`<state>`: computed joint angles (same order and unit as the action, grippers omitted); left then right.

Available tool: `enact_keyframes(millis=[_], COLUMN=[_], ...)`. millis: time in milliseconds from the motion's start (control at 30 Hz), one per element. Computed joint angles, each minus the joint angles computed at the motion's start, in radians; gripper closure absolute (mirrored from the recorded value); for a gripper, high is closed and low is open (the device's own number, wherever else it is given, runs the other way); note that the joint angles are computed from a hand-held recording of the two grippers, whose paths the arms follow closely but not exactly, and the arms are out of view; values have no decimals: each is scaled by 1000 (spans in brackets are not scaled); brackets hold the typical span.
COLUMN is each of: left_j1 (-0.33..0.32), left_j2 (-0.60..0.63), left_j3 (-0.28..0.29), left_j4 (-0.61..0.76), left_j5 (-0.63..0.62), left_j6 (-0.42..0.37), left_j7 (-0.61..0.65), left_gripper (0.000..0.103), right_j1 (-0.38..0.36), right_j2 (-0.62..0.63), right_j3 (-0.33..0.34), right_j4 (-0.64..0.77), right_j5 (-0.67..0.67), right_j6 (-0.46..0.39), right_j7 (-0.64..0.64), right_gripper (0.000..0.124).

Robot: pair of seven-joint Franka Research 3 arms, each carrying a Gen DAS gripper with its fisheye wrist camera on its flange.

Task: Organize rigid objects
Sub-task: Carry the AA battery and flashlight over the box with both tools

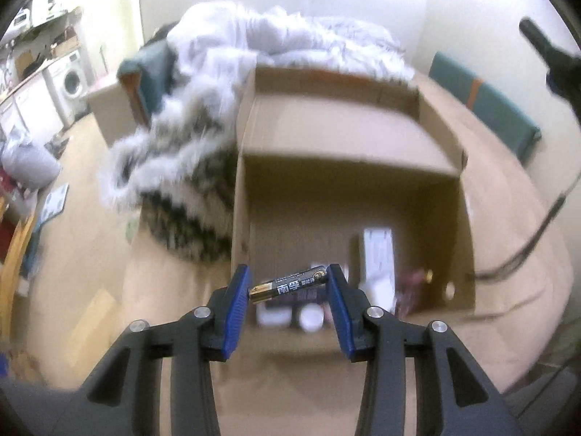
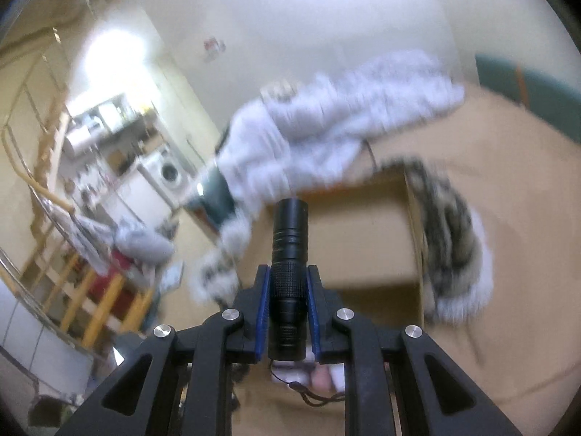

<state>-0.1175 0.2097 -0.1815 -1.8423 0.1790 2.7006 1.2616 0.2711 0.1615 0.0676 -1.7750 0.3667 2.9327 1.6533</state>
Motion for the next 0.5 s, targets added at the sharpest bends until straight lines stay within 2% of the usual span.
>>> enact_keyframes(millis=[100, 200, 433, 500], left_j1=[-1, 6, 1, -4], left_j2=[65, 128, 249, 268], left_j3=[0, -13, -34, -30], left_j4=[88, 161, 249, 260], left_j5=[7, -22, -35, -40], left_j6=[-9, -51, -113, -120], left_j7=[14, 47, 141, 143], left_gripper=[64, 64, 64, 64], right_j1=[-7, 3, -14, -17], right_j2=[28, 69, 191, 223], right_j3=[6, -15, -14, -18], right_j4=[42, 62, 67, 89], right_j5=[20, -5, 0, -6], right_j6=[43, 19, -111, -177], right_j7=[-20, 22, 79, 99], right_gripper=[104, 104, 104, 104])
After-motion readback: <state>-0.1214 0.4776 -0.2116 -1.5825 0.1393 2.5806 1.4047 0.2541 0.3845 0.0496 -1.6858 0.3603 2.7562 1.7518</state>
